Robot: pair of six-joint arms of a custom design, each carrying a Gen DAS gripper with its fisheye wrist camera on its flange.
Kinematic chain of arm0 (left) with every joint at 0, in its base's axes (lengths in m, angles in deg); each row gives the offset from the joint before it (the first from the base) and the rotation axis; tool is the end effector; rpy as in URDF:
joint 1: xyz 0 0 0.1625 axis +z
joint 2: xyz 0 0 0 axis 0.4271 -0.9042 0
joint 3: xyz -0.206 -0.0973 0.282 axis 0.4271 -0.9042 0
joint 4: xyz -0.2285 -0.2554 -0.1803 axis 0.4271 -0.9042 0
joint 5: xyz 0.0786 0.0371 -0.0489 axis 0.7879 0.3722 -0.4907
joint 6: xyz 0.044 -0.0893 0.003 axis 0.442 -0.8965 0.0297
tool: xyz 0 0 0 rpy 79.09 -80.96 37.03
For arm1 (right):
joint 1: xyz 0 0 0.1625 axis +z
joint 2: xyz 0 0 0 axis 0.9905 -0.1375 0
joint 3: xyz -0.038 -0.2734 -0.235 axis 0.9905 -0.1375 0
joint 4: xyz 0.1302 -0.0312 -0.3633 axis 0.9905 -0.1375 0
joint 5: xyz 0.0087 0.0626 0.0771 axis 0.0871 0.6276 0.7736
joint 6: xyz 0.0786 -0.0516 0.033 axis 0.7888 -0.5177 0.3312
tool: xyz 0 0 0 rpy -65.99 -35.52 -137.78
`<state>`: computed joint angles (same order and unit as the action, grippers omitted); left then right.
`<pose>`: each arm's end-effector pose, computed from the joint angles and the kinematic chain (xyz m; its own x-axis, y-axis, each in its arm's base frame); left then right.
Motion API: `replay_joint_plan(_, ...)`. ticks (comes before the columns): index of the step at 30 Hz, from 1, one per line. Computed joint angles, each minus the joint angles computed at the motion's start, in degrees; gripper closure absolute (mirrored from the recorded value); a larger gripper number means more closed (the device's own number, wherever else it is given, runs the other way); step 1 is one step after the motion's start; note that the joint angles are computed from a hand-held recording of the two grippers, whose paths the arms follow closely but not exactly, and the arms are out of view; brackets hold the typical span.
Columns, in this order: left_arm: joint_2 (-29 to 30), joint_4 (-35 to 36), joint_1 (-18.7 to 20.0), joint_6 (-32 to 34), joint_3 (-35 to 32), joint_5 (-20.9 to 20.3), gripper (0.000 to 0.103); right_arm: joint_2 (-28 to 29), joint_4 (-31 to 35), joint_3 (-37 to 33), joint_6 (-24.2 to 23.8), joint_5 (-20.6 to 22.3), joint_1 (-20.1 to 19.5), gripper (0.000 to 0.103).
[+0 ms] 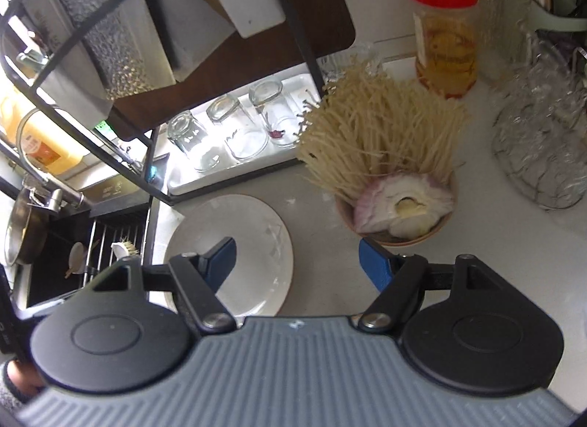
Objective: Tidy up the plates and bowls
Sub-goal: 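Close the left gripper on the rim of the second white bowl, then lift the second bowl with the left gripper toward the stacked bowl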
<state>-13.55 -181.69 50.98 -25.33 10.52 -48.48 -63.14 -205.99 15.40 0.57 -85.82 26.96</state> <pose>0.0473 -0.6352 0.3189 -0.8472 -0.2307 -0.4785 0.1261 0.7877 -0.6030 0.3237 -0.6693 0.0255 -0.8844 -0.1581 0.4391 -0.3395 0.8636 -0.3727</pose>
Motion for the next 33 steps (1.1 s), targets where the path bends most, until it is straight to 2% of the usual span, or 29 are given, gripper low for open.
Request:
replay_joint_plan(1,0.42,0.2,0.48,0.25,-0.64,-0.41,0.043,0.51,-0.07,-0.38,0.04,0.52,-0.14,0.028)
replay_joint_plan(4,1.5,1.06,1.46,0.41,-2.18,-0.93,0.043,2.21,0.68,-1.95,1.24,1.45,-0.54,0.038)
replay_joint_plan(6,2.2,1.74,2.3,0.34,-3.24,-1.65,0.044,3.31,2.12,-3.04,1.8,2.03,-0.81,0.048)
replay_joint_plan(12,3.95,3.92,4.24,-0.54,-5.99,-3.25,0.047,7.01,5.17,-6.4,1.83,2.42,-1.65,0.06)
replay_joint_plan(19,6.48,6.3,5.9,0.2,-9.69,-5.2,0.054,11.35,6.32,-11.55,2.38,1.16,-1.87,0.069)
replay_joint_plan(22,7.25,7.27,6.86,0.29,-11.04,-7.64,0.066,12.79,6.64,-13.2,2.0,0.45,-1.8,0.072)
replay_joint_plan(23,7.53,7.22,6.95,1.3,-11.24,-7.91,0.072,12.76,6.59,-13.1,2.12,0.48,-1.84,0.072)
replay_joint_plan(25,7.99,5.85,6.75,3.46,-11.1,-7.48,0.073,12.73,5.24,-12.53,1.48,0.78,-1.98,0.072)
replay_joint_plan(27,8.35,5.69,6.69,4.74,-11.43,-7.67,0.078,12.45,4.06,-11.62,1.96,0.87,-2.16,0.076)
replay_joint_plan(33,9.21,6.79,7.66,3.95,-13.42,-10.52,0.082,11.6,-0.66,-8.36,3.47,2.39,-2.94,0.081)
